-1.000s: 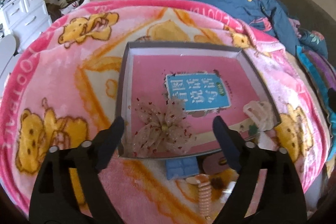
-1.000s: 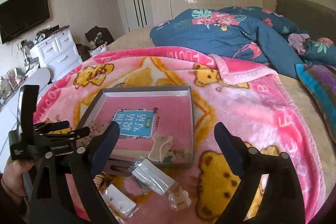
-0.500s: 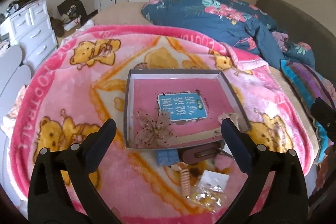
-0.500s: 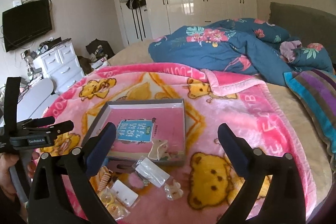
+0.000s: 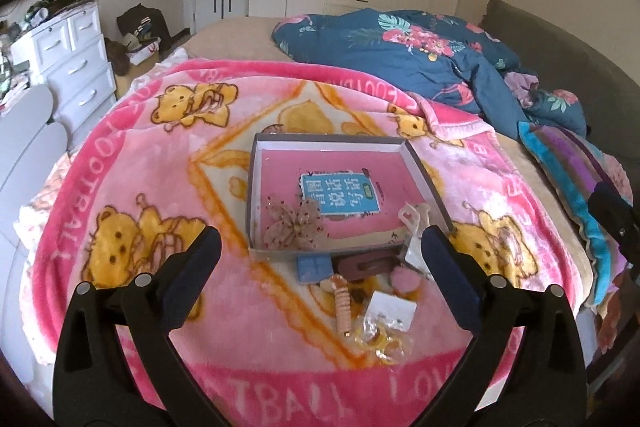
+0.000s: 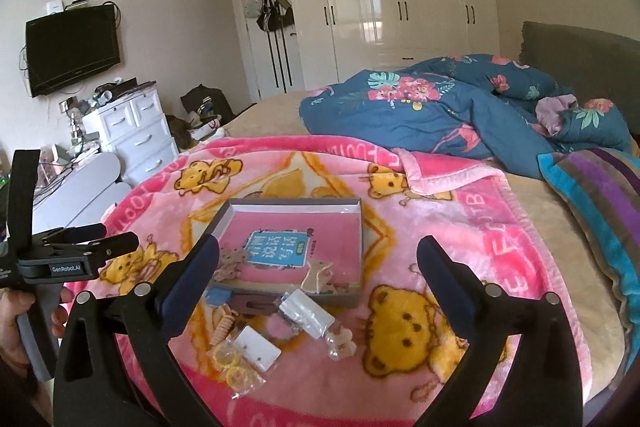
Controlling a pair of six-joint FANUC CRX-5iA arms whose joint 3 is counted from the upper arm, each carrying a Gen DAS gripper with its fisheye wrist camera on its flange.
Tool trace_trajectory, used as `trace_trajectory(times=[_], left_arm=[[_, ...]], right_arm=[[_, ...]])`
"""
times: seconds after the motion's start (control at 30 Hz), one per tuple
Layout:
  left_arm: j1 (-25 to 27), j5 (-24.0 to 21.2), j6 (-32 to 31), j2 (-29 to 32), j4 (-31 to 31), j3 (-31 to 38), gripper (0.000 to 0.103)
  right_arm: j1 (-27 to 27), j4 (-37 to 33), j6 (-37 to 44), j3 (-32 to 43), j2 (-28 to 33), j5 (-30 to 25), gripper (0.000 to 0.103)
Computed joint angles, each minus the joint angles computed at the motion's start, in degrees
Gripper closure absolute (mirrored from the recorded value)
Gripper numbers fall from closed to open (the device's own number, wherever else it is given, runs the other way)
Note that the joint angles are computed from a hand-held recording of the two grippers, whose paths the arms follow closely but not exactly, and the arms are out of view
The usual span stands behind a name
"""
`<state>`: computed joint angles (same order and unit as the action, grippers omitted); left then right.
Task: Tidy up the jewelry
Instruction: 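Withdraw both tools from the box toward the remaining jewelry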
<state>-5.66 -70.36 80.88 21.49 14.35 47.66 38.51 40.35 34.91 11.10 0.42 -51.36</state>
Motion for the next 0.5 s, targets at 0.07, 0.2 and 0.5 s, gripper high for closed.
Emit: trace_trajectory(times=[0.07,0.2,0.5], left_arm=[[0.0,0.7,-0.7,-1.6,-0.2,-2.3,0.009],[-0.2,1.8,-2.4,-4.2,0.3,-6.9,0.009],[-0.6,3.5,-4.4,-7.8,1.2,-14.9,0.009]], right_arm=[[0.5,-0.1,-0.1,-0.9,-0.9,-0.1,0.004],[1.6,0.1,-0.5,-2.7,-2.3,-0.6,0.004],[3.6,0.3,-0.8,-7.2,-4.3,-1.4,0.004]])
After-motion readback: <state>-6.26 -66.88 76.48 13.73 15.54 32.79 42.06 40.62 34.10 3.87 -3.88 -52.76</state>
